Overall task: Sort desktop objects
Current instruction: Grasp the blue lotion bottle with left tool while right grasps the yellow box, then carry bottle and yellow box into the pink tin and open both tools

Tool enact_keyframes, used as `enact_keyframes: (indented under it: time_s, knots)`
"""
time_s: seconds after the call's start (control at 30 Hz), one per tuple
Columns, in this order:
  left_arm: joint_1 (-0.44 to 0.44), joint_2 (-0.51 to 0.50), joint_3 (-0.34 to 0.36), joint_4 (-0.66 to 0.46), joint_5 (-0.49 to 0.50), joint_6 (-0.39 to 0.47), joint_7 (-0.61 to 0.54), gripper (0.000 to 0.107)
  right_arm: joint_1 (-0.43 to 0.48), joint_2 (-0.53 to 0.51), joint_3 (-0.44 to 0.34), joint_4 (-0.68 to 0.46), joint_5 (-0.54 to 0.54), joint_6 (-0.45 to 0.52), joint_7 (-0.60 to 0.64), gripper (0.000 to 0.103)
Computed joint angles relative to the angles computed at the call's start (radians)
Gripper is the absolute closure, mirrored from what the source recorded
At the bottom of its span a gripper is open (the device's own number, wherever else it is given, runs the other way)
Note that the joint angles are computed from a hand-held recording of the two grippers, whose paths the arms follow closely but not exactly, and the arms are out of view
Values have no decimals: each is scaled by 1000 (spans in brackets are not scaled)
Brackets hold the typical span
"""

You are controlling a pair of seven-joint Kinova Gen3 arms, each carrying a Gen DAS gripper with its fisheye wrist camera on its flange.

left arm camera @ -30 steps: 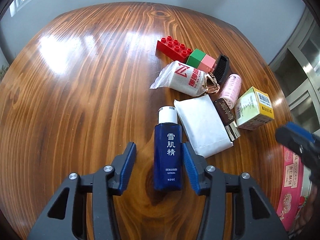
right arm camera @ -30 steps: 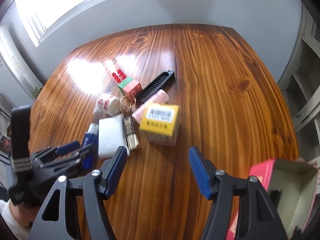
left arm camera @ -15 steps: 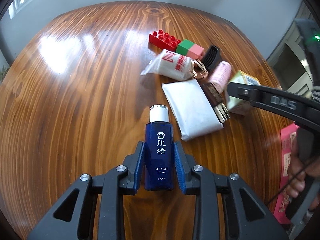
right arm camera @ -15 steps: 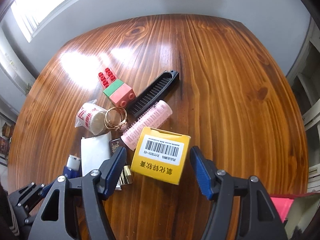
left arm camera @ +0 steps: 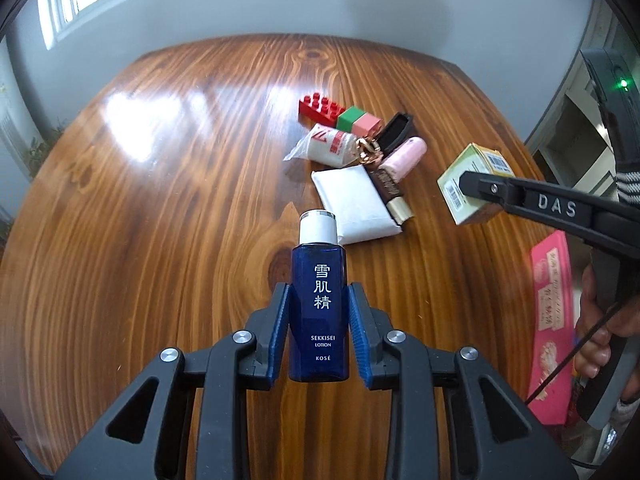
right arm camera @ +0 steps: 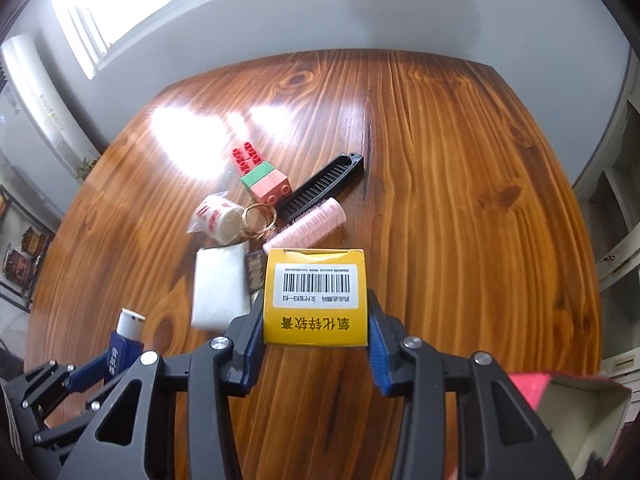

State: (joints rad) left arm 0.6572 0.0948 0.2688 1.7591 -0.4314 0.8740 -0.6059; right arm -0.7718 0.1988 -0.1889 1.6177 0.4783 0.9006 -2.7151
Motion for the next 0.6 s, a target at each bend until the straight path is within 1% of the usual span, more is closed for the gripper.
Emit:
enact_keyframes:
  time_s: [0.13,0.3,0.5,0.6]
  knots:
    - [38,-30,28,4,-44,34,76,76,-18,-52,-17,36,23,9,-31,55]
    - [93,-43,77,-11,-110,77,166,76,-26,-126,-67,79,66,41,-90,55]
    - [158,-21,109,-60,-158,120,214,76,6,-229,-132,147,84,86,-147,55]
    - [200,-1,116,-93,-178,140,214,76,31,-281,-176,182,87,121,-192,55]
